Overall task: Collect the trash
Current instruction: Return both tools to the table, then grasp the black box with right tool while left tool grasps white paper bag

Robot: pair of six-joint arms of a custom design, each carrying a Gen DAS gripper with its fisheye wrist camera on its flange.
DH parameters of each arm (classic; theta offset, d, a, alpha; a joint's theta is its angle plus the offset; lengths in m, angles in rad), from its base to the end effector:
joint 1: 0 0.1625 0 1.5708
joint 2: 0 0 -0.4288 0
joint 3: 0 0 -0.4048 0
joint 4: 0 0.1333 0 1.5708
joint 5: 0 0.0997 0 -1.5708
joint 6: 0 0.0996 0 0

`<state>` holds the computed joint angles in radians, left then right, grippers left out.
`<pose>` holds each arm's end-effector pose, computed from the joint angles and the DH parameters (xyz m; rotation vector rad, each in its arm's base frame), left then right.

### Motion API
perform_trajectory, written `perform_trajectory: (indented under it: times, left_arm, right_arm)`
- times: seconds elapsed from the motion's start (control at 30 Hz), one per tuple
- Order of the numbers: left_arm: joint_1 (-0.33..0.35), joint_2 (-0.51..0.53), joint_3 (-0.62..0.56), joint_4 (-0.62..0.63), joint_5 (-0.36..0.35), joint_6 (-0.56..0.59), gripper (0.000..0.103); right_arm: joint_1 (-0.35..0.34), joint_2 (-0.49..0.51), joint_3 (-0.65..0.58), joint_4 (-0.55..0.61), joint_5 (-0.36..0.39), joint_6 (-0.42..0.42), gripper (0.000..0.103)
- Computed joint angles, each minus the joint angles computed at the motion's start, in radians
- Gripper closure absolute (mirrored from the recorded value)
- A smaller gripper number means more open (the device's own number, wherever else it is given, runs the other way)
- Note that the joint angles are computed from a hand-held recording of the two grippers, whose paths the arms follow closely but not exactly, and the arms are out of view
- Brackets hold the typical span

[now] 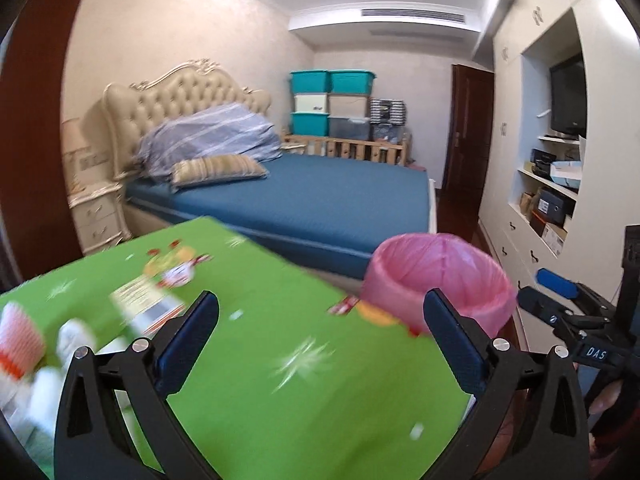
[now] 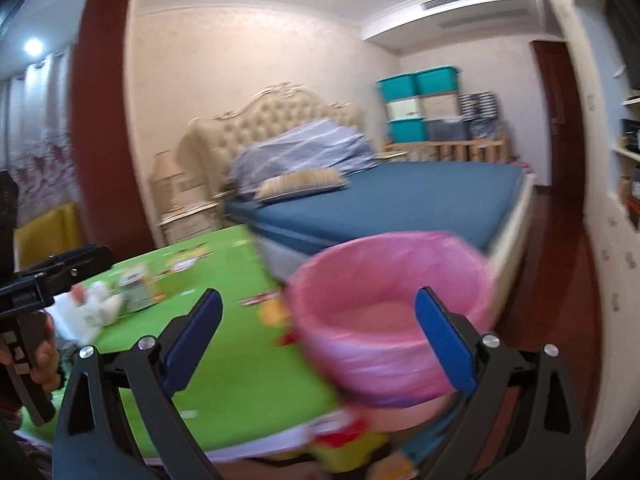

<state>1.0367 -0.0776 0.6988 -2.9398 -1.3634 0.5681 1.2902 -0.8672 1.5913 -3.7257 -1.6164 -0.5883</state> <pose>-0.3238 -0.8496 -0.0435 1.3360 2.3869 -1.0673 -0.0682 -0.7016 0.3061 0.2689 -1.9939 1.5663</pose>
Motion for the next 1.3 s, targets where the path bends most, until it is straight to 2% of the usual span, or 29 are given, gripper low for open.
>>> perform_trajectory:
  times: [0.27, 0.47, 0.6, 0.77, 0.83, 0.93, 1.07, 1.2, 1.3]
  left_arm:
    - [0.06, -0.249, 0.413, -0.36, 0.125, 0.078, 0.007]
    - [0.111, -0.38, 0.59, -0.511, 0.226, 0.052, 0.007]
    - [0.14, -0.425, 0.639, -0.58, 0.304, 0.034, 0.007]
    - [0.175, -0.46, 0.677, -0.62, 0.342, 0.004, 0.007]
    - [0.189, -0.474, 0.7, -0.633, 0.354, 0.008, 0.007]
    - [0.204, -0.483, 0.705, -0.614, 0.361, -0.015, 0.007]
    - [0.212, -0.493, 0.713, -0.605, 0.341, -0.041, 0.007]
    - [0.21, -0.484, 0.688, -0.581, 0.341, -0.057, 0.007]
    - [0.209, -0.483, 0.689, -0.586, 0.339, -0.051, 0.007]
  right_arm:
    - [0.121, 0.11, -0.061, 0.139, -0.031, -0.098, 0.009]
    - [0.185, 0.177, -0.11, 0.25, -0.063, -0.137, 0.009]
    - [0.219, 0.219, -0.142, 0.311, -0.09, -0.164, 0.009]
    - [0.25, 0.27, -0.185, 0.366, -0.142, -0.223, 0.009]
    - [0.263, 0.298, -0.223, 0.387, -0.188, -0.26, 0.009]
    - [0.277, 0.339, -0.294, 0.435, -0.268, -0.287, 0.009]
    - [0.285, 0.377, -0.381, 0.53, -0.336, -0.283, 0.009]
    - [0.294, 0.409, -0.443, 0.602, -0.355, -0.287, 0.009]
    - [0.306, 0.433, -0.481, 0.631, -0.363, -0.322, 0.01]
